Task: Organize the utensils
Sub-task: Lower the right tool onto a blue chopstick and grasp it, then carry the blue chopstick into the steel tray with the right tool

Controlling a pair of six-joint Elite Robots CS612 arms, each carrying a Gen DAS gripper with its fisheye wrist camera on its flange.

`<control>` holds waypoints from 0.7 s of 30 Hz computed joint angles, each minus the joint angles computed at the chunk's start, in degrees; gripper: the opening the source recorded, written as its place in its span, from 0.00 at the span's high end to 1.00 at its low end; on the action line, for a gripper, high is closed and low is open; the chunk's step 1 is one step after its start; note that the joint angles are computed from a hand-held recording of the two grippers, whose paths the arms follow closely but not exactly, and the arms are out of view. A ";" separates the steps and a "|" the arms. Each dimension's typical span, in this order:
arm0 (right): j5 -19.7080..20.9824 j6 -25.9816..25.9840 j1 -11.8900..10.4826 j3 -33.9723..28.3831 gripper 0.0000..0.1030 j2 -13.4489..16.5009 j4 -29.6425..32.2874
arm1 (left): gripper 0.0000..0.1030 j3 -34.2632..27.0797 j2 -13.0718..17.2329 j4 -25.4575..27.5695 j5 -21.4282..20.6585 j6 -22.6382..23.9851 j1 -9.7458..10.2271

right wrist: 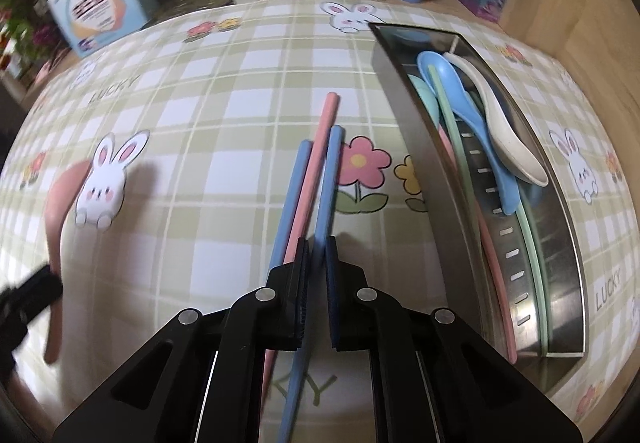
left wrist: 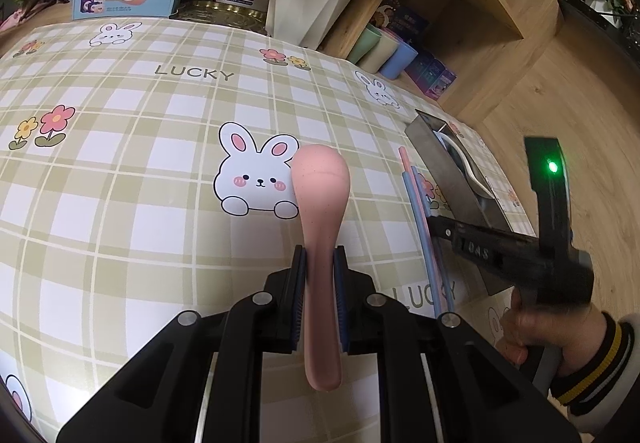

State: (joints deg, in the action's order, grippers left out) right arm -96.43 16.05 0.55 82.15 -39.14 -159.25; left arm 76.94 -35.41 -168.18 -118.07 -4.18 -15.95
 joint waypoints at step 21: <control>8.15 0.80 -2.23 11.20 0.94 -4.10 -19.76 | 0.87 2.82 -1.80 -2.54 3.19 0.40 -1.35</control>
State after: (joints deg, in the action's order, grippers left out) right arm -88.28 16.84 -1.68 93.35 -43.24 -179.00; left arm 79.75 -37.20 -170.72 -114.87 -3.78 -17.31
